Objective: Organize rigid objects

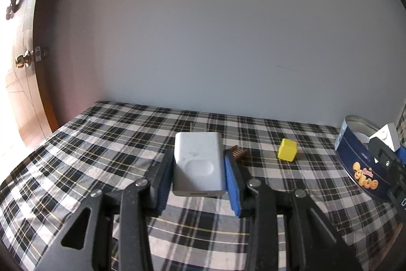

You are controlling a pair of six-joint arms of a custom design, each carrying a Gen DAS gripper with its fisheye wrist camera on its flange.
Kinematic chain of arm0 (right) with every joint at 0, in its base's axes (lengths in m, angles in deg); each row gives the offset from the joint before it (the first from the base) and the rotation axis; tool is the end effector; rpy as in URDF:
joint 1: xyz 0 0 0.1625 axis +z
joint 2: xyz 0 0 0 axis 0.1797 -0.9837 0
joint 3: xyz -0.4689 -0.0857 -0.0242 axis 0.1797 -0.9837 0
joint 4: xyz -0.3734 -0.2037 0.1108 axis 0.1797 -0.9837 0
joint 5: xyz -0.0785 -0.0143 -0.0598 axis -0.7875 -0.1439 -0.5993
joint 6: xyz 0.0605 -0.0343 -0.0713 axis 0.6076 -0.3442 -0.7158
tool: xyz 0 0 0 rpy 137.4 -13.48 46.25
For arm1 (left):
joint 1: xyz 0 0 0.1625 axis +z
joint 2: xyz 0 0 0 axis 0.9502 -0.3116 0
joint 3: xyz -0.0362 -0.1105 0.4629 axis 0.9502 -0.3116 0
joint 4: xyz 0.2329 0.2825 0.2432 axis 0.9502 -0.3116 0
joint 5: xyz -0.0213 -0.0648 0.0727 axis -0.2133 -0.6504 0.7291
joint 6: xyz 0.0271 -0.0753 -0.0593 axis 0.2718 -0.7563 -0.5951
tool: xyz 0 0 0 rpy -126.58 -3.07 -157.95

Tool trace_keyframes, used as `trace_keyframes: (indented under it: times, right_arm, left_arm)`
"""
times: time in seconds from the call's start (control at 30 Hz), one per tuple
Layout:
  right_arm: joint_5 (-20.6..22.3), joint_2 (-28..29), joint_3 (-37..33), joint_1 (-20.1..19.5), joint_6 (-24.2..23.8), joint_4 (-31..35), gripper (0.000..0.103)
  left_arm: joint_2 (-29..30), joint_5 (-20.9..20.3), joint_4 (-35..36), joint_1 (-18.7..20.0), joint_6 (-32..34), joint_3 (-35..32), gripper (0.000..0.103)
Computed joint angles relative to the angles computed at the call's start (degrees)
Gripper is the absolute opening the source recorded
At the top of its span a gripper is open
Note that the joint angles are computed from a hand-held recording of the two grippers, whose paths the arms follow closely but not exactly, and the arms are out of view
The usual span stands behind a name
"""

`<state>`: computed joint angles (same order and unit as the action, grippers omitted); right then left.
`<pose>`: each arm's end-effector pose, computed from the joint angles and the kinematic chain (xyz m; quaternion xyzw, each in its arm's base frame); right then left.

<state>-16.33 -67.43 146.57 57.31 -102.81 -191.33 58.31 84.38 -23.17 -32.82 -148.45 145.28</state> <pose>-0.0542 -0.5294 0.2893 0.2574 -0.7469 0.5269 0.3134 -0.3488 -0.5714 -0.1527 0.1575 0.7844 -0.5057 0.3226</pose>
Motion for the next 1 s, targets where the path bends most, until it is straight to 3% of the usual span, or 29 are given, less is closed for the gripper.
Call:
trace_keyframes:
  times: [1.0]
  right_arm:
    - [4.94,-4.93,-0.61,-5.97,-0.32,-0.65,0.045]
  left_arm:
    - [9.39,2.71,10.83,-3.15,-3.08,-13.46,0.037]
